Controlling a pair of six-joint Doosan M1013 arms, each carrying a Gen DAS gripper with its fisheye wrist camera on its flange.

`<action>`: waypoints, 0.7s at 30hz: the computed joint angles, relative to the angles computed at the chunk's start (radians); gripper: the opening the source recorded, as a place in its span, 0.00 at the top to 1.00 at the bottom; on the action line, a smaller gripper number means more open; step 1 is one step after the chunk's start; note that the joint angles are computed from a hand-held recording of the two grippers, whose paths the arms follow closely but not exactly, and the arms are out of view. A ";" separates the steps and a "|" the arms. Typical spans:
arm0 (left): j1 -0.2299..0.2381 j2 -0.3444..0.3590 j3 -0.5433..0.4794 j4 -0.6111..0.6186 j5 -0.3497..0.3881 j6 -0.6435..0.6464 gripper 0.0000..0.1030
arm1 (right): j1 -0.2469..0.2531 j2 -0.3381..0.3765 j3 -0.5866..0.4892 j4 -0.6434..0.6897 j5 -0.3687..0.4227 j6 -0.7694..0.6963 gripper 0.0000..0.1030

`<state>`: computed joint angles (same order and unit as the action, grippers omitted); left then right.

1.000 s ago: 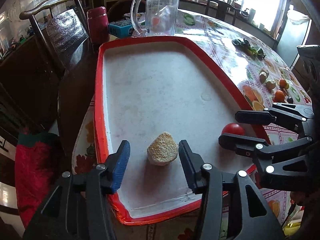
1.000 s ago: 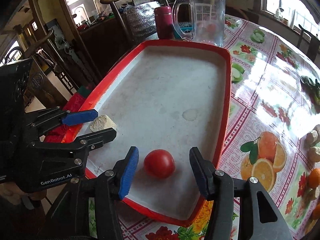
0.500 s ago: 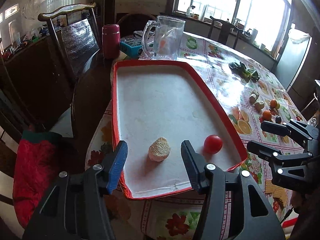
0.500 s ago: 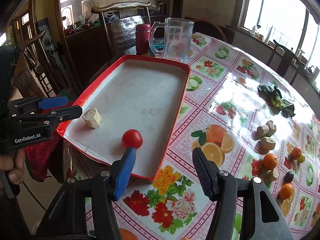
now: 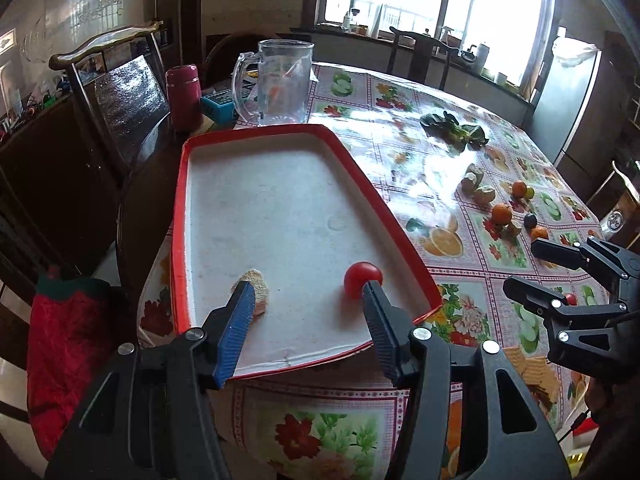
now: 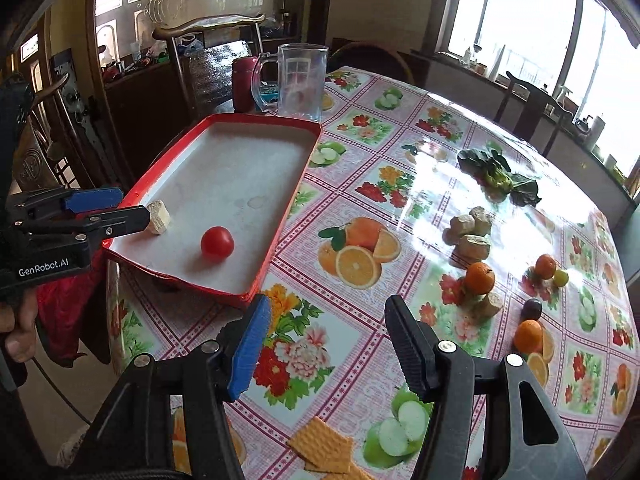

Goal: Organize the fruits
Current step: 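Move both tools away from the tray toward the oranges on the table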

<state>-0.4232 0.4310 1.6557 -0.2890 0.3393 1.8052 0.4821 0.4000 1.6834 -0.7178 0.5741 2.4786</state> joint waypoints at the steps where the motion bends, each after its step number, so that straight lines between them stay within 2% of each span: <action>1: -0.003 -0.001 0.000 -0.002 0.000 0.005 0.47 | 0.000 -0.003 0.005 -0.007 0.004 0.011 0.41; 10: -0.029 -0.003 -0.001 -0.029 0.009 0.053 0.47 | -0.005 -0.036 0.046 -0.061 0.024 0.090 0.41; 21: -0.049 -0.006 -0.004 0.007 0.016 0.034 0.47 | -0.007 -0.059 0.079 -0.097 0.014 0.143 0.41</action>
<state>-0.4719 0.4246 1.6515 -0.2818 0.3550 1.8397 0.4754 0.3413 1.7627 -0.8143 0.5876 2.6214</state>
